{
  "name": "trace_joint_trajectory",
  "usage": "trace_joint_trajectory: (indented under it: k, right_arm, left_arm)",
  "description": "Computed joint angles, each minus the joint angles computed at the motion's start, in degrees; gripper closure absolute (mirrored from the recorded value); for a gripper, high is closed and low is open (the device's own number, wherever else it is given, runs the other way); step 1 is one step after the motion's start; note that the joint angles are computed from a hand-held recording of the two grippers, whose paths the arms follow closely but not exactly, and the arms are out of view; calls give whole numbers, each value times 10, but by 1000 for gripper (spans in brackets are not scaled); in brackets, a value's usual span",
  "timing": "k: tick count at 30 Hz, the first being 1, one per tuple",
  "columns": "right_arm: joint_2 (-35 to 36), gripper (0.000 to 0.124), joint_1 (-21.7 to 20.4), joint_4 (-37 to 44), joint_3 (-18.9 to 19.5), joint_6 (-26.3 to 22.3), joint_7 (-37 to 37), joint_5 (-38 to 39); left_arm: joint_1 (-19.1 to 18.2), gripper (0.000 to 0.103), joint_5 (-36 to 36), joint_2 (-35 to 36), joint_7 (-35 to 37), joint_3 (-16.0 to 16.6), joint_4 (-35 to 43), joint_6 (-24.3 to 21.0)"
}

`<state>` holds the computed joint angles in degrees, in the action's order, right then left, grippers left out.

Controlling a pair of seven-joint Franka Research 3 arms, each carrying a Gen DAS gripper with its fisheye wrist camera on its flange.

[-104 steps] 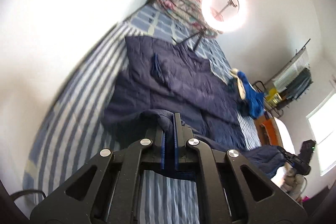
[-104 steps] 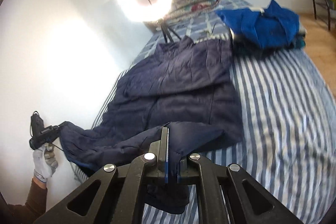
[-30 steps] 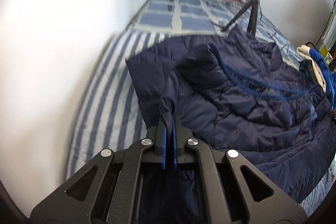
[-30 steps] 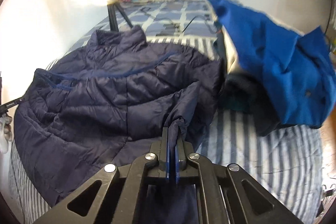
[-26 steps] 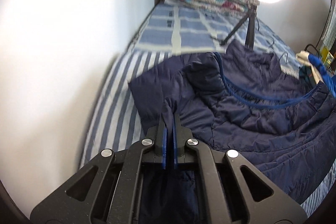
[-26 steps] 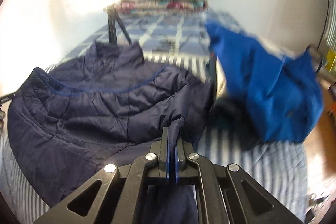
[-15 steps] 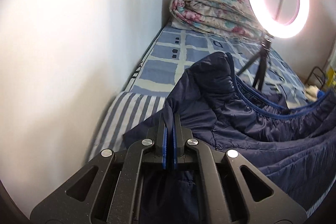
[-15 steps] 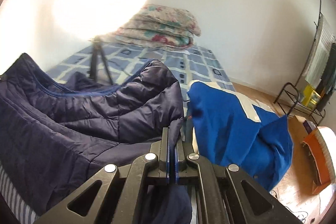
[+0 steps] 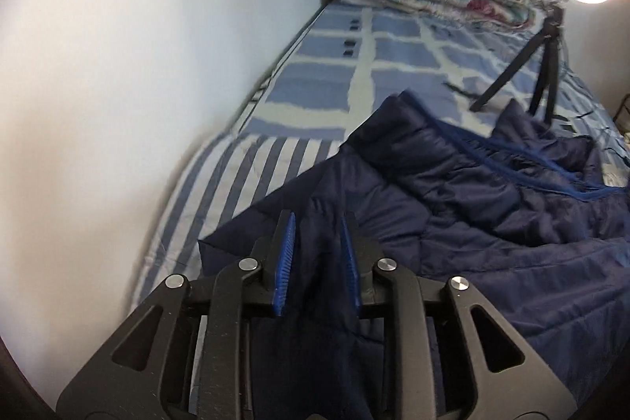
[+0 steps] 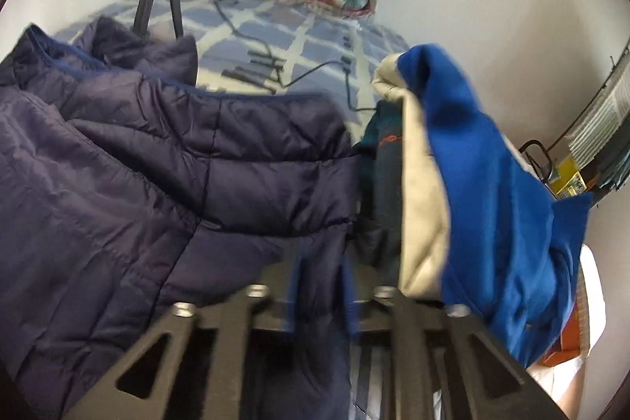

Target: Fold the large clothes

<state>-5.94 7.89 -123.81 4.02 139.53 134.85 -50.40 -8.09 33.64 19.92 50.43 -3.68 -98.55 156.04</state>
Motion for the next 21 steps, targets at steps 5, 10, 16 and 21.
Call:
trace_joint_trajectory:
  k: [5, 10, 16, 21]
  right_arm:
    - [-100, 93, -9, -87, -3, 87, 1, 77]
    - [-191, 93, 38, -193, -21, 179, -82, 212]
    - [-179, 93, 61, -224, 28, 193, -170, 265]
    - [-166, 93, 0, -237, 98, 203, -163, 233]
  left_arm:
    - [43, 80, -128, -51, 175, -86, -51, 47]
    - [31, 80, -259, -10, 303, -136, 15, -5]
    - [-23, 80, -303, 126, 319, -125, 201, -126]
    - [-98, 80, -233, 242, 281, -67, 370, -231]
